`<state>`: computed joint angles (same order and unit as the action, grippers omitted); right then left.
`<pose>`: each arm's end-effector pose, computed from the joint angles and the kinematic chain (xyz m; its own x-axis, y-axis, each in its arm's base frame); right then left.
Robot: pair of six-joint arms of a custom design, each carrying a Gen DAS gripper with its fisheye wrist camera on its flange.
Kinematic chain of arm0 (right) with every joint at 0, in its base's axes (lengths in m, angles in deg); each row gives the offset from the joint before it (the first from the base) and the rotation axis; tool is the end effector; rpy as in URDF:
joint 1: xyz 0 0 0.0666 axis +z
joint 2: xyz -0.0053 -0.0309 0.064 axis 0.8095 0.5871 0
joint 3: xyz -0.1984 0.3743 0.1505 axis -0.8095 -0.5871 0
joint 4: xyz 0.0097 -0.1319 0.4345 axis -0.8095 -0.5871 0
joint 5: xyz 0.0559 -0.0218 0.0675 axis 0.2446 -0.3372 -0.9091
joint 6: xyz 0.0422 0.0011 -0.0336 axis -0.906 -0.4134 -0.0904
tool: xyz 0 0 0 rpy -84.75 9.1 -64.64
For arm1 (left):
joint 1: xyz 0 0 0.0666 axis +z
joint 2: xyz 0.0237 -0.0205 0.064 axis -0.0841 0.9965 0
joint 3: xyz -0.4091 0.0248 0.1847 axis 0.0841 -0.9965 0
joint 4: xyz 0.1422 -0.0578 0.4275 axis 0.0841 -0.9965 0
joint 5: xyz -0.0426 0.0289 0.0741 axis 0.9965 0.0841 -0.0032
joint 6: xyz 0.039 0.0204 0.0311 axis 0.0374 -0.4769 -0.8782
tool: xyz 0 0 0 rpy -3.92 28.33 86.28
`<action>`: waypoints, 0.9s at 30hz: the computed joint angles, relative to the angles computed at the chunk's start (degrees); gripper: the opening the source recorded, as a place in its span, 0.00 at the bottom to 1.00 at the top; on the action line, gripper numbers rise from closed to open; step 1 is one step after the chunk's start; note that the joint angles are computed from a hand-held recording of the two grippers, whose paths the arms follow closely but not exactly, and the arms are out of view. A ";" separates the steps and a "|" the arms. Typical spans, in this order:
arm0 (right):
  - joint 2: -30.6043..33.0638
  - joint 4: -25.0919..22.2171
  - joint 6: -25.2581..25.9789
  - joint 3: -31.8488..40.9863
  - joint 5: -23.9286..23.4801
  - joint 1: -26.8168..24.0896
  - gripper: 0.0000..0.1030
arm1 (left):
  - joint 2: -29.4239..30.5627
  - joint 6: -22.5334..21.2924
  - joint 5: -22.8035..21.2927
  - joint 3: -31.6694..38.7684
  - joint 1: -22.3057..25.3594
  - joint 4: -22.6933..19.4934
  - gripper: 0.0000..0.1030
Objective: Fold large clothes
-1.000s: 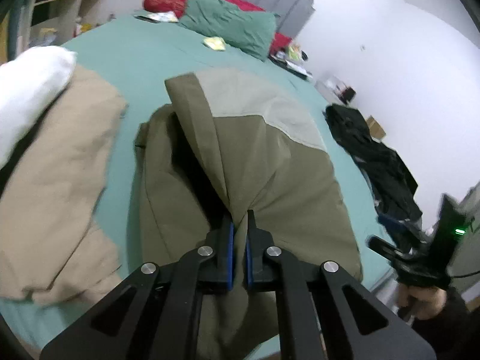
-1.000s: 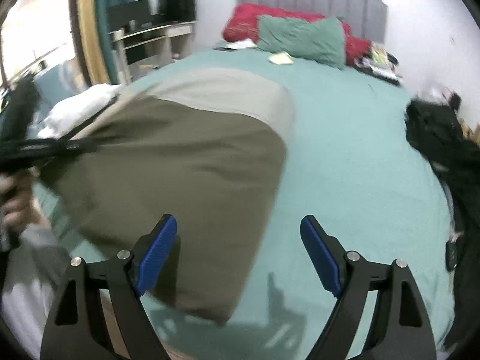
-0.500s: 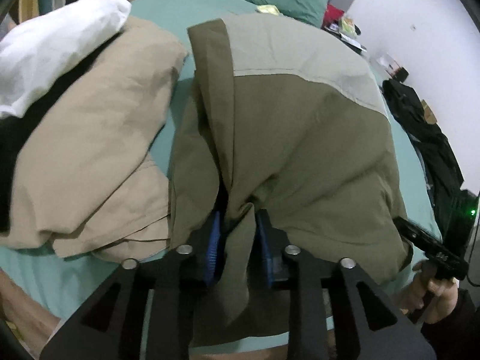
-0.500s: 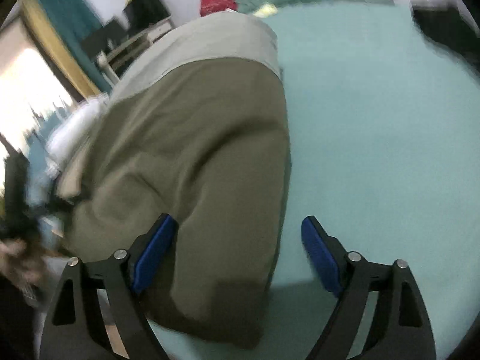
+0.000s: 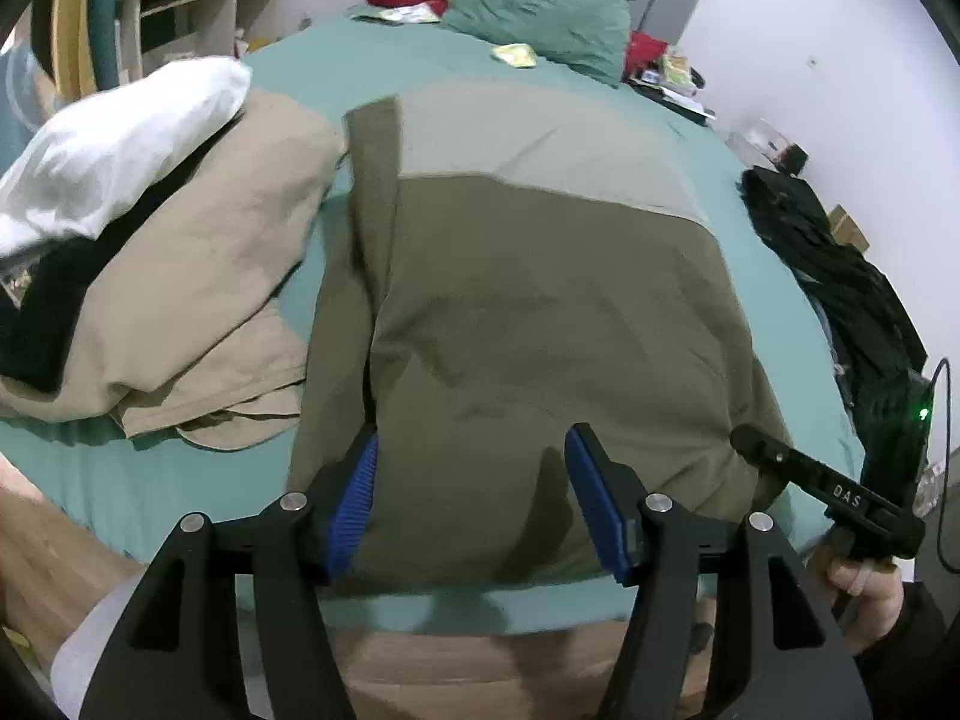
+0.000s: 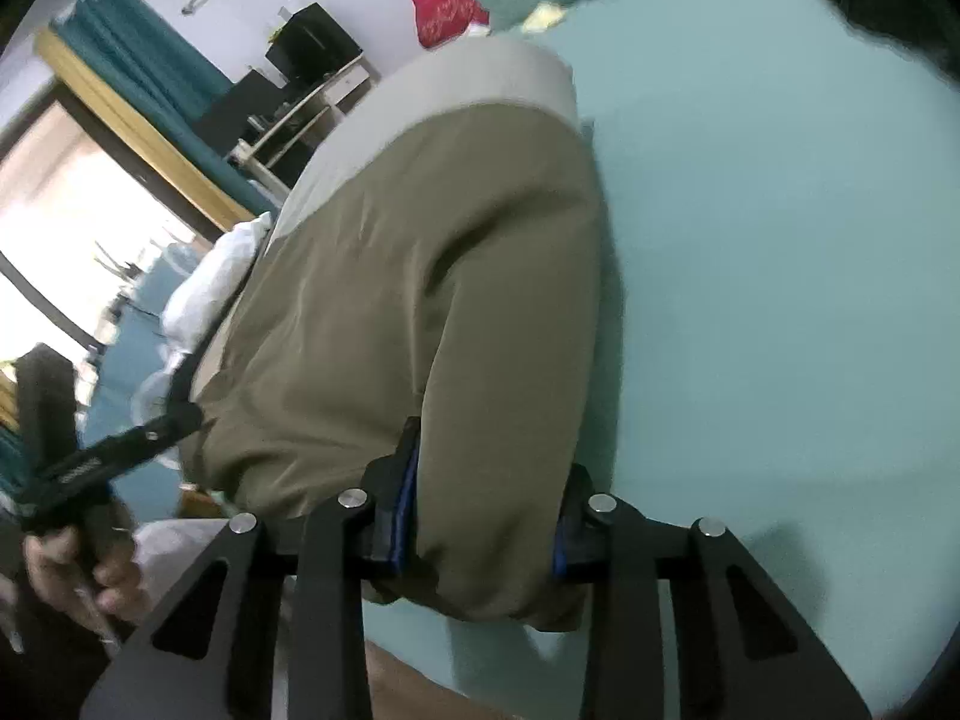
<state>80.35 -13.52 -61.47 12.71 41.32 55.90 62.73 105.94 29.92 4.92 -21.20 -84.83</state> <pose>0.6001 0.0400 0.5448 -0.8599 0.0385 -0.5091 -0.2815 0.7961 0.5357 0.4803 -0.1425 0.6002 -0.8188 -0.1756 -0.5465 -0.0345 0.9654 -0.2584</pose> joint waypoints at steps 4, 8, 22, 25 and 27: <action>-1.49 -1.75 3.94 0.94 4.12 -1.71 0.31 | 0.87 0.35 -1.87 2.47 -2.11 -0.69 0.64; -4.79 -3.11 9.56 -2.09 7.13 -5.12 0.31 | 2.23 1.25 -2.50 4.25 -4.14 -0.41 0.65; -5.64 -9.05 18.41 -2.39 8.59 -12.21 0.59 | 5.31 8.66 -2.79 1.99 -5.55 3.95 0.76; -5.65 -6.34 18.45 -1.28 5.33 -13.15 0.68 | 5.66 9.23 -1.72 1.12 -4.25 4.06 0.78; -4.51 -4.99 17.95 0.72 4.12 -13.14 0.74 | 5.94 9.48 -0.04 0.62 -3.36 4.04 0.80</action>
